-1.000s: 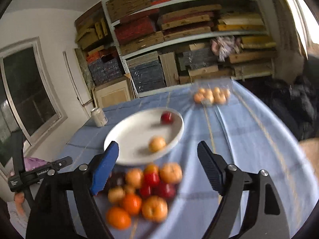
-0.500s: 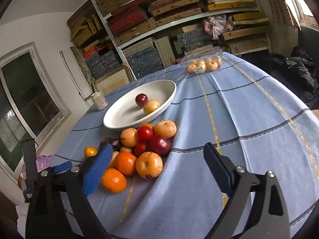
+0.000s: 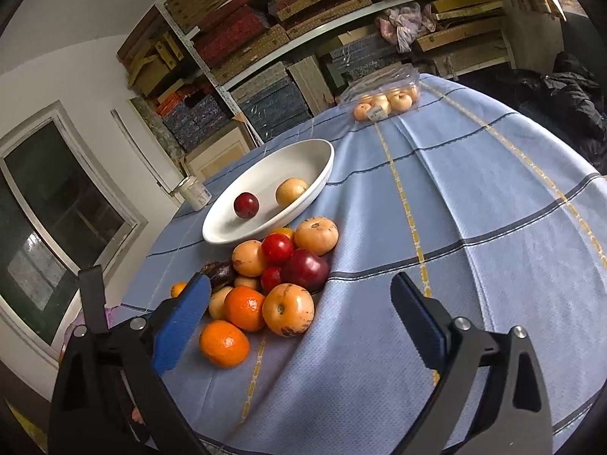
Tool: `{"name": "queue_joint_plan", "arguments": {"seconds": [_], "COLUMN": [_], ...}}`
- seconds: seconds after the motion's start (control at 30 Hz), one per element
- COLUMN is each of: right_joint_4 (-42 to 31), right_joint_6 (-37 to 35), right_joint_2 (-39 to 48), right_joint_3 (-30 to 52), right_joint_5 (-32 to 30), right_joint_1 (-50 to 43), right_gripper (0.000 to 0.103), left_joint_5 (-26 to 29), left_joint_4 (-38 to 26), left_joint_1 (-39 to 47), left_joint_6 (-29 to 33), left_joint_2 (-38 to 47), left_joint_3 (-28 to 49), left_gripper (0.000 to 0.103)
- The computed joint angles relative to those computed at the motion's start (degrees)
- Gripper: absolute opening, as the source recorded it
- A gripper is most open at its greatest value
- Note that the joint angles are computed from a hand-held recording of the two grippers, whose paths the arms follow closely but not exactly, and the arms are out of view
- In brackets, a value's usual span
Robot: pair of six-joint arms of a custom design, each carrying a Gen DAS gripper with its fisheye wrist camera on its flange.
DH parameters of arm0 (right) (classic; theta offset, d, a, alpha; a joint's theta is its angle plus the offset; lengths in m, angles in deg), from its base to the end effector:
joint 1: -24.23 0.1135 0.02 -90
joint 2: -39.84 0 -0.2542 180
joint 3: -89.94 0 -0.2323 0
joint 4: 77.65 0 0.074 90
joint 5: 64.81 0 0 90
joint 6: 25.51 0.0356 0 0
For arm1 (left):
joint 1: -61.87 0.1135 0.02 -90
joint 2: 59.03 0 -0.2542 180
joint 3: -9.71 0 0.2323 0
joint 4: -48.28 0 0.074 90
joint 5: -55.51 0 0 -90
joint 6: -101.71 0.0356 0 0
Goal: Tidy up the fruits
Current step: 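Move both grippers back from the plate toward the fruit pile, then grasp the small red tomato with the left gripper while the right grasps the large orange apple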
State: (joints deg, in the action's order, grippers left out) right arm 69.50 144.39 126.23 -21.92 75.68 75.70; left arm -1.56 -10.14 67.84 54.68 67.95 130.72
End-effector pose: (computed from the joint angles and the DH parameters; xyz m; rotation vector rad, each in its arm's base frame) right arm 0.1992 0.2061 0.2192 0.8429 1.9231 0.2644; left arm 0.4484 0.0274 0.1987 0.9421 2.2921 -0.4323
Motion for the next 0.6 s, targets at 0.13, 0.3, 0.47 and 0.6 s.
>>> {"name": "queue_joint_plan", "arguments": {"seconds": [0.13, 0.3, 0.47, 0.6], "right_joint_4": [0.96, 1.21, 0.82, 0.69], "right_joint_6": [-0.88, -1.5, -1.41, -1.38], "right_joint_2": [-0.13, 0.23, 0.65, 0.88], "right_joint_3": [-0.2, 0.1, 0.59, 0.82], "right_joint_5": [-0.57, -0.82, -0.76, -0.61], "right_joint_1": [-0.22, -0.18, -0.04, 0.01], "right_gripper": [0.094, 0.095, 0.095, 0.095], "left_joint_5": [0.64, 1.71, 2.4, 2.5], "left_joint_4": [-0.4, -3.43, -6.11, -6.16], "left_joint_1": [-0.06, -0.36, -0.33, -0.31], "left_joint_6": [0.97, 1.95, 4.44, 4.71], "left_joint_2": [0.13, 1.65, 2.23, 2.37], "left_joint_3": [0.05, 2.68, 3.53, 3.6], "left_gripper": [0.065, 0.063, 0.048, 0.047]}}
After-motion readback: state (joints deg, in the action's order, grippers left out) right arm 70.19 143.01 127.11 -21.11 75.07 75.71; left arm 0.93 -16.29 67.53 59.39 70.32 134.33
